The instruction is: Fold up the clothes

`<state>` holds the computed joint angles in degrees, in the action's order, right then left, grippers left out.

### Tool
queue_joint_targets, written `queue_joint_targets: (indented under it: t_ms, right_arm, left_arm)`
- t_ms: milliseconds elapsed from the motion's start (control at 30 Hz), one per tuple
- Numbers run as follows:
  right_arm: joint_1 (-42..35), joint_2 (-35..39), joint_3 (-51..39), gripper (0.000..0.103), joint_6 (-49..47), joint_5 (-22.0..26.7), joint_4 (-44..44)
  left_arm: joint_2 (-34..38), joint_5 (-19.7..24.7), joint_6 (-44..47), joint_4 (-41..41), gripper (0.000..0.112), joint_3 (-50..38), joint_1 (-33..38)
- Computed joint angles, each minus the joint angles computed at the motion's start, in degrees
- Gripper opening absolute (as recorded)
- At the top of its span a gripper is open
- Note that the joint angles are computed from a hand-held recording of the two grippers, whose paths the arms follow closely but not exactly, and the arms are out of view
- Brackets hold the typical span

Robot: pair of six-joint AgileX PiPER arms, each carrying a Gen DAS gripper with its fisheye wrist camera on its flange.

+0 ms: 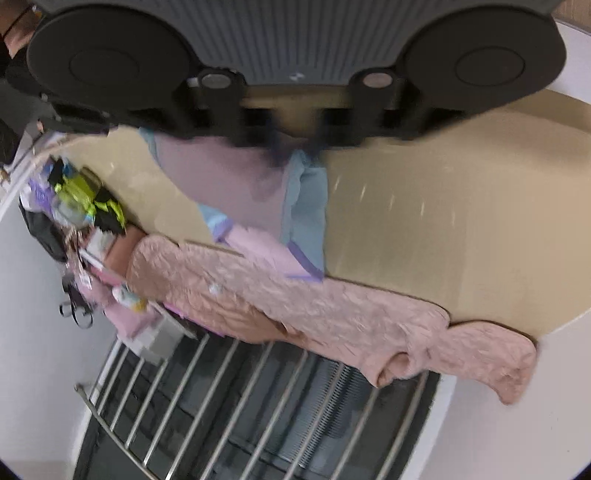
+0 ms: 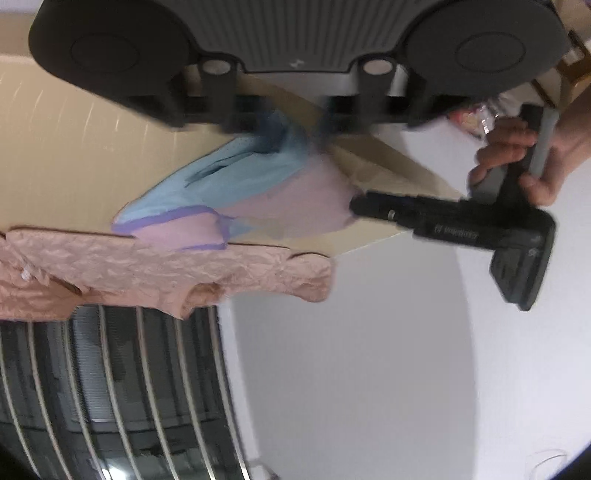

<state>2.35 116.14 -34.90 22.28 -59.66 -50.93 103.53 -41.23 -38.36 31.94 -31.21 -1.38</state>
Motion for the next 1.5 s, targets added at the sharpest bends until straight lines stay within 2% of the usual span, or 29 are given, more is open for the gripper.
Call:
queue_joint_targets:
  t_ms: [100, 200, 300, 400, 467, 533, 567, 700, 733, 767, 800, 867, 933, 1033, 1100, 1167, 1333, 1367, 1500]
  right_arm:
    - [-3.00, -0.49, 0.67, 0.000, 0.24, -2.49, -3.81]
    - [-8.46, -3.08, -0.07, 0.000, 2.85, -1.91, -10.85]
    - [-14.15, -4.49, -2.45, 0.001, 8.75, -2.02, -17.59]
    - [-15.44, -5.57, -4.23, 0.012, 10.93, 0.81, -21.84]
    - [-15.25, -5.76, -3.73, 0.037, 7.77, 0.79, -22.68]
    - [-14.81, -4.80, -4.01, 0.041, 6.12, -0.08, -23.62]
    - [-14.48, -4.34, -4.13, 0.041, 5.83, -0.01, -23.65]
    - [-12.02, -1.05, -5.85, 0.037, 5.37, 1.59, -19.84]
    - [-11.89, -0.14, -6.38, 0.020, 5.89, 1.32, -19.61]
    - [-11.80, 0.56, -6.83, 0.005, 6.38, 0.96, -19.66]
    - [-11.64, 1.08, -7.22, 0.005, 6.90, 0.81, -19.76]
    - [-11.18, 1.36, -7.12, 0.001, 6.26, 0.34, -18.24]
    - [-12.52, 0.68, -7.17, 0.001, 7.93, -2.06, -20.44]
    - [-14.63, -0.87, -8.28, 0.001, 11.49, -5.66, -24.28]
    - [-15.09, -1.58, -9.66, 0.001, 13.55, -7.24, -25.83]
    - [-14.19, -1.83, -11.98, 0.001, 15.55, -6.82, -26.55]
    - [-7.93, -0.26, -21.25, 0.001, 20.75, 2.10, -23.75]
    - [-6.71, 0.62, -24.32, 0.001, 23.66, 4.05, -24.17]
    - [-2.53, 4.90, -36.81, 0.001, 35.02, 11.12, -27.60]
  left_arm:
    - [0.01, -1.84, -0.73, -2.97, 0.003, 1.77, -1.16]
    - [-0.88, -6.02, -2.09, -4.70, 0.003, 5.46, -4.29]
    - [-1.35, -7.46, -1.44, -7.67, 0.003, 7.99, -8.91]
    - [-1.78, -6.92, 2.17, -12.89, 0.006, 9.13, -11.78]
    - [-2.50, -5.55, 4.11, -15.12, 0.011, 9.48, -12.50]
    - [-3.43, -5.42, 4.04, -14.09, 0.021, 9.82, -11.83]
    - [-3.84, -5.67, 4.72, -14.27, 0.028, 10.04, -12.04]
    - [-3.67, -4.14, 9.84, -18.09, 0.030, 8.58, -15.17]
    - [-3.33, -3.42, 10.83, -18.94, 0.022, 7.97, -15.92]
    - [-2.80, -2.51, 10.55, -19.03, 0.004, 7.21, -16.37]
    - [-2.34, -2.35, 9.99, -18.94, 0.002, 6.69, -16.45]
    - [-2.32, -5.75, 9.60, -18.74, 0.002, 8.05, -16.00]
    - [-2.96, -10.11, 9.63, -17.64, 0.002, 10.29, -14.81]
    - [-4.75, -12.80, 7.62, -12.64, 0.002, 12.32, -11.47]
    - [-6.99, -10.57, 8.06, -12.78, 0.002, 12.20, -11.43]
    - [-8.63, -8.09, 7.51, -11.66, 0.002, 10.57, -10.74]
    - [-7.60, 1.64, 4.07, -8.33, 0.003, -1.54, -7.74]
    - [-6.49, 4.06, 2.82, -7.44, 0.003, -4.69, -7.16]
    - [-0.17, 18.73, -3.58, -5.66, 0.004, -19.49, -7.08]
